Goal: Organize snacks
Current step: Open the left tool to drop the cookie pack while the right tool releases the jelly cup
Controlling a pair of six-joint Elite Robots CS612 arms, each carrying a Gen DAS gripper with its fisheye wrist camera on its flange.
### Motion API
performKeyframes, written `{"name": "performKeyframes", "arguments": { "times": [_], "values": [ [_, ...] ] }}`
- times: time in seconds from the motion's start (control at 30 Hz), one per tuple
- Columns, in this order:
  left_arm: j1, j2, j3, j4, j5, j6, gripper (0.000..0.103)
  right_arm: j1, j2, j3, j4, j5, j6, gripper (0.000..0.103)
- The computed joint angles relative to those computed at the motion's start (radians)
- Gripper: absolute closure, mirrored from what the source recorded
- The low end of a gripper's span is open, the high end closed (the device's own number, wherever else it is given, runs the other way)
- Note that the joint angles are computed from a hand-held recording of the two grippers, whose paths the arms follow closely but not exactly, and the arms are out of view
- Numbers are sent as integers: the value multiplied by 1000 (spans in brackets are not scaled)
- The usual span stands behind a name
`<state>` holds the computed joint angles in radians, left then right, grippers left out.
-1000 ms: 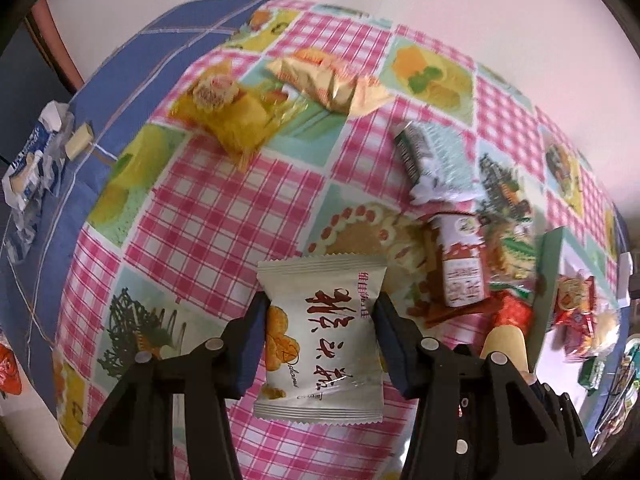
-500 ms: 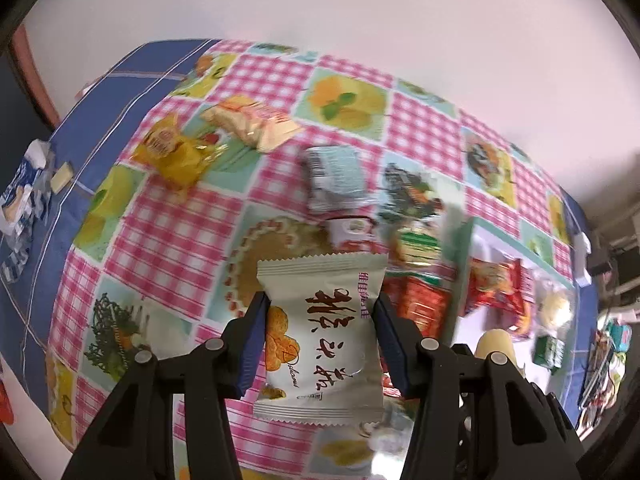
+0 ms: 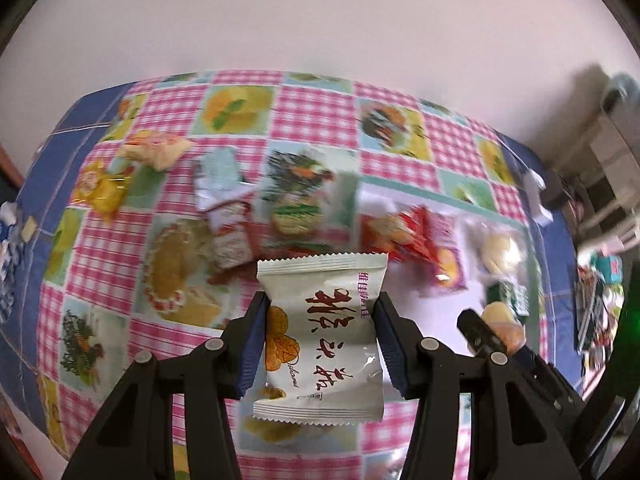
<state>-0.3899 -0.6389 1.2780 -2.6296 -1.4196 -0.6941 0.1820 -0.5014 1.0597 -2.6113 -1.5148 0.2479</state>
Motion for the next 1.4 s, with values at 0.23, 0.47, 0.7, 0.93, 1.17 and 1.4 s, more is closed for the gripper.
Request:
{"name": "performKeyframes", "arguments": {
  "times": [0.23,0.47,0.7,0.93,1.17,1.4],
  "values": [
    [-27,33,-56,53,-31,65,49,-41,-20,50,-23,-32,111,56],
    [-34,61,-94,66,-79,78,49,-65,-25,68,-12,-26,165,56],
    [-36,99,-143,101,-77,78,49,-66,-10,50,31,-20,162,56],
    [-33,118,-165,125,-67,52,48,-66,-1,33,82,-17,157,56],
    [-38,109,-160,136,-48,52,29,-67,1,28,87,-16,160,56],
    [-36,82,-134,157,0,0,25,-65,1,25,95,-23,151,55]
  ]
}}
